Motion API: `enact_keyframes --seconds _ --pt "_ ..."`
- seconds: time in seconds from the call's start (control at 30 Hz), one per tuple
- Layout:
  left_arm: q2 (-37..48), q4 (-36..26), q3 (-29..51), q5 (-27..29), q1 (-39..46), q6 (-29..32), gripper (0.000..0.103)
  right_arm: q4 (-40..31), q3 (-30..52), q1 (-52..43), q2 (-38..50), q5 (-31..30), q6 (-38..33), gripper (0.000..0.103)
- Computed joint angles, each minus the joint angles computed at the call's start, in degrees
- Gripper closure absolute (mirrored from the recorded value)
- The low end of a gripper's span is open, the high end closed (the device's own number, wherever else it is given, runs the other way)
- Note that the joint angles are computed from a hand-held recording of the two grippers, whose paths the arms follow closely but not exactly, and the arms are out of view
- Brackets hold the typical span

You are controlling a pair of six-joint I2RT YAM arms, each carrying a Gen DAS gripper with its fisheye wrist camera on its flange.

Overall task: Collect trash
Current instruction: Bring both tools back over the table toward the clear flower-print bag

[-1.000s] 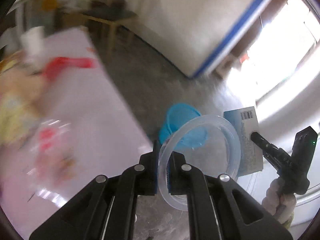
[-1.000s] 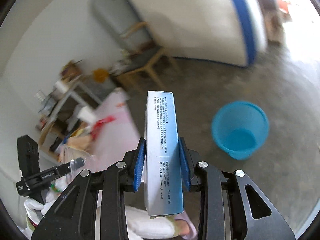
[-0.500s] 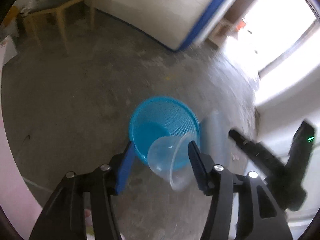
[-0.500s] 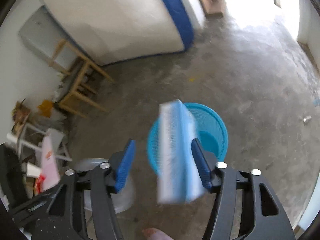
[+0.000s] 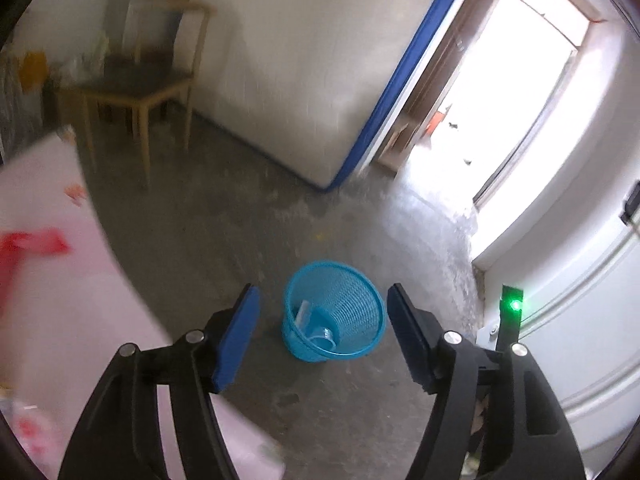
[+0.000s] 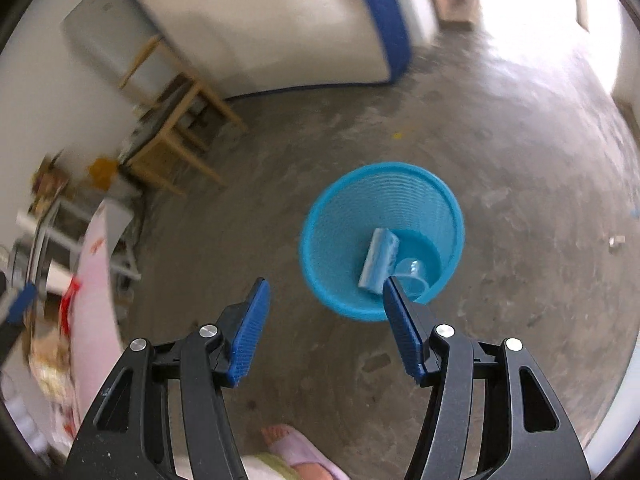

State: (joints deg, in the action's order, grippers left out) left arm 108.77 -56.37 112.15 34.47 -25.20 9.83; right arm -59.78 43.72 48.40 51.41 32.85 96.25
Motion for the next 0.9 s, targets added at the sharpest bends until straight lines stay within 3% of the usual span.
enact_keyframes --seconds 0.07,0.23,0.4,0.5,0.67,0.8,0.9 --pt "-3.9 -0.5 -2.6 2.6 4.7 2.9 0.036 -1.5 5.4 3.3 3.8 1.4 -1.1 0.046" --pt "-12.6 -2.2 -8.5 8.7 22.0 11.5 0.030 1.7 21.1 7.6 15.4 1.5 -12.3 0.046" --pt "-14.1 -7.2 -9.6 12.3 40.9 18.8 0.029 12.8 33.9 8.1 28.4 -5.5 -26.2 0.046" --pt "-13.4 -9.2 -10.4 14.1 49.1 20.7 0.029 18.9 42.9 8.5 38.5 -12.8 -31.6 0.046" --pt "-11.3 -13.6 -10.7 16.8 58.8 24.4 0.029 18.2 57.7 7.3 54.5 -21.1 -32.5 0.046" --pt "-12.8 -13.4 -15.0 16.8 60.0 25.6 0.029 13.3 67.4 6.2 63.2 -23.3 -27.5 0.046" --pt "-12.8 -12.3 -17.7 15.0 59.5 26.9 0.029 11.3 73.1 5.3 67.6 -21.6 -26.8 0.049"
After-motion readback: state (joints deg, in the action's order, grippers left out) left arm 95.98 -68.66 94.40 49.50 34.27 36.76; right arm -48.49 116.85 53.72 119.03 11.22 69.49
